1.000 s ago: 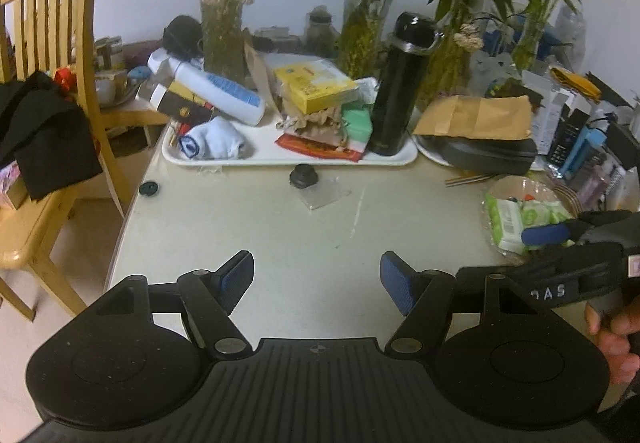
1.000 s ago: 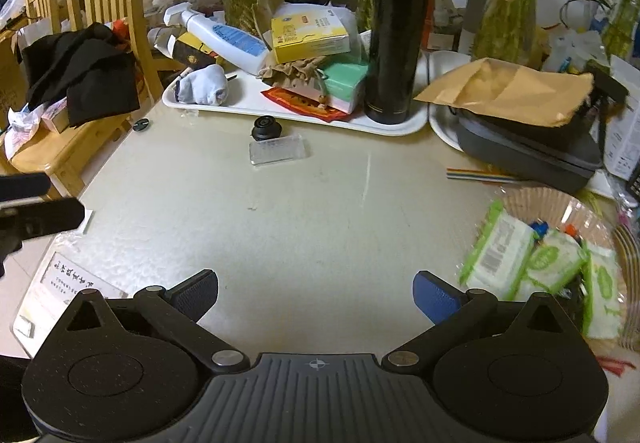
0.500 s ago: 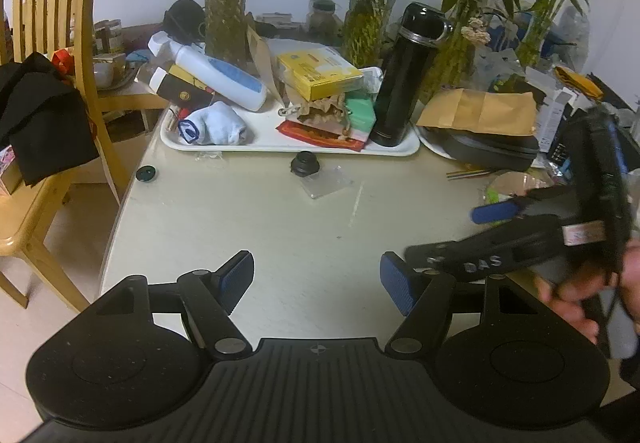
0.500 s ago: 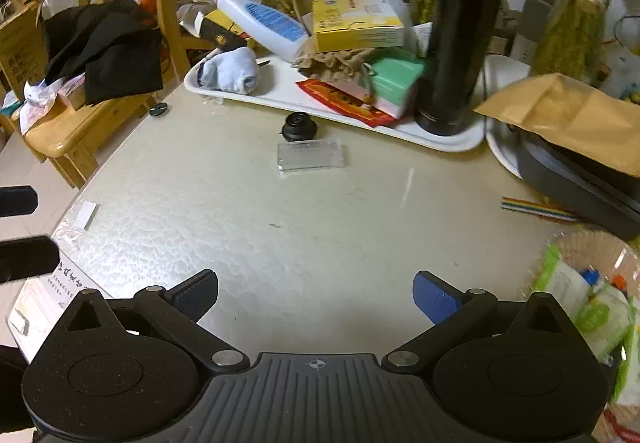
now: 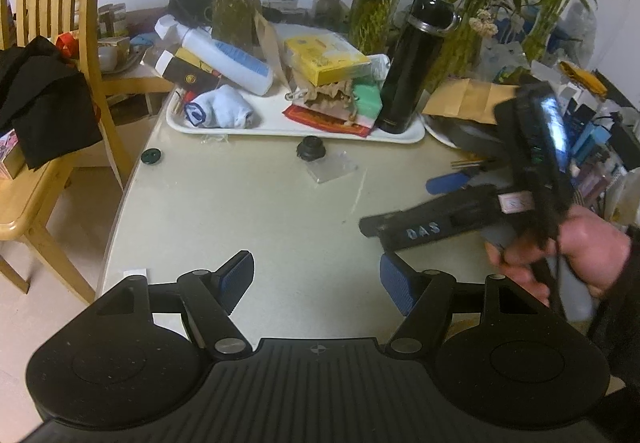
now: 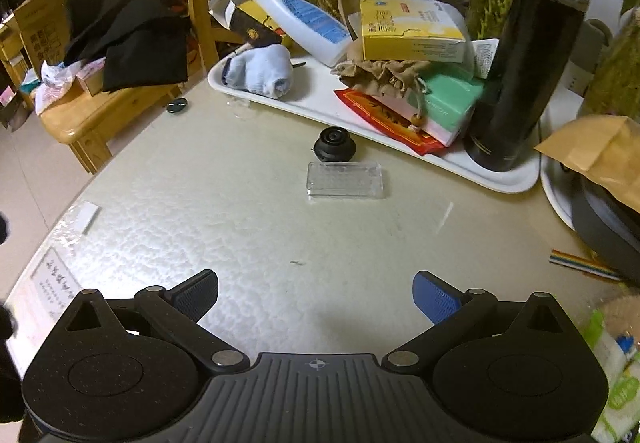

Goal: Organize rigid objects
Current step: 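Lift both open tools out of the box toward the table, then lower the right tool onto the clear plastic case and close on it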

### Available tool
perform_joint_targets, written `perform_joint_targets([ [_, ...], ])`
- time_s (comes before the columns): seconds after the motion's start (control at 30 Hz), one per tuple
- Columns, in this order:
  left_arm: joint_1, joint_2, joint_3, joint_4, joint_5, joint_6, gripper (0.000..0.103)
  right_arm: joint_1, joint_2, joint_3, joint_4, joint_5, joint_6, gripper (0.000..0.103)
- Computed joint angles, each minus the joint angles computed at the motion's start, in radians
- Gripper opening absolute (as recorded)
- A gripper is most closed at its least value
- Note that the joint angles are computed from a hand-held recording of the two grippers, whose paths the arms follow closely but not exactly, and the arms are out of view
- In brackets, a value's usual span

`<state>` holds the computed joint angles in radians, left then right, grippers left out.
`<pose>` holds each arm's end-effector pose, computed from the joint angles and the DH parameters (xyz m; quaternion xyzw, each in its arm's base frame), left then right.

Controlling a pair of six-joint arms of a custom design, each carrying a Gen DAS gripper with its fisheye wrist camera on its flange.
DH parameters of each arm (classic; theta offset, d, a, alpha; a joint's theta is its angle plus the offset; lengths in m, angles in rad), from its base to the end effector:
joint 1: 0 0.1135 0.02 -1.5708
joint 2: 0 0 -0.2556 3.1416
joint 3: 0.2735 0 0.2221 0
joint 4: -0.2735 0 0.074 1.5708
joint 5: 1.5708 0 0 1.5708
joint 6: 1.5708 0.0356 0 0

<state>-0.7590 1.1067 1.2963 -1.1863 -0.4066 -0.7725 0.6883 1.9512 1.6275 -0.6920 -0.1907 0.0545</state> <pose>0.1274 -0.1014 0.3517 -0.0635 0.9389 -0.0526 0.3341 0.3001 0.2556 0.2471 -0.3231 0.9016 0.1843 0.2209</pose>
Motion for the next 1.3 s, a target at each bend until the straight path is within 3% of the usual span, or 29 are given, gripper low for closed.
perform_joint_targets([
  [0.57,0.056,-0.001,0.004,-0.029,0.084,0.018,0.069,-0.006,0.318,0.291,0.010,0.054,0.049,0.094],
  [0.93,0.077,0.002,0.005,-0.026,0.111,0.035,0.069,0.013,0.428,0.385,0.061,0.082,0.039,0.093],
  [1.03,0.088,0.006,-0.001,-0.024,0.117,0.039,0.069,0.016,0.444,0.407,0.069,0.072,0.031,0.089],
  [1.1,0.094,0.009,-0.003,-0.024,0.123,0.041,0.069,0.016,0.442,0.412,0.062,0.064,0.015,0.079],
  [1.13,0.096,0.010,-0.004,-0.023,0.125,0.041,0.069,0.014,0.435,0.408,0.060,0.059,0.012,0.070],
  [1.2,0.092,0.009,-0.006,-0.017,0.124,0.044,0.069,0.008,0.438,0.440,0.006,0.048,0.012,0.069],
  [1.3,0.082,0.011,-0.011,-0.011,0.112,0.044,0.069,0.000,0.396,0.379,0.012,0.029,-0.006,0.069],
])
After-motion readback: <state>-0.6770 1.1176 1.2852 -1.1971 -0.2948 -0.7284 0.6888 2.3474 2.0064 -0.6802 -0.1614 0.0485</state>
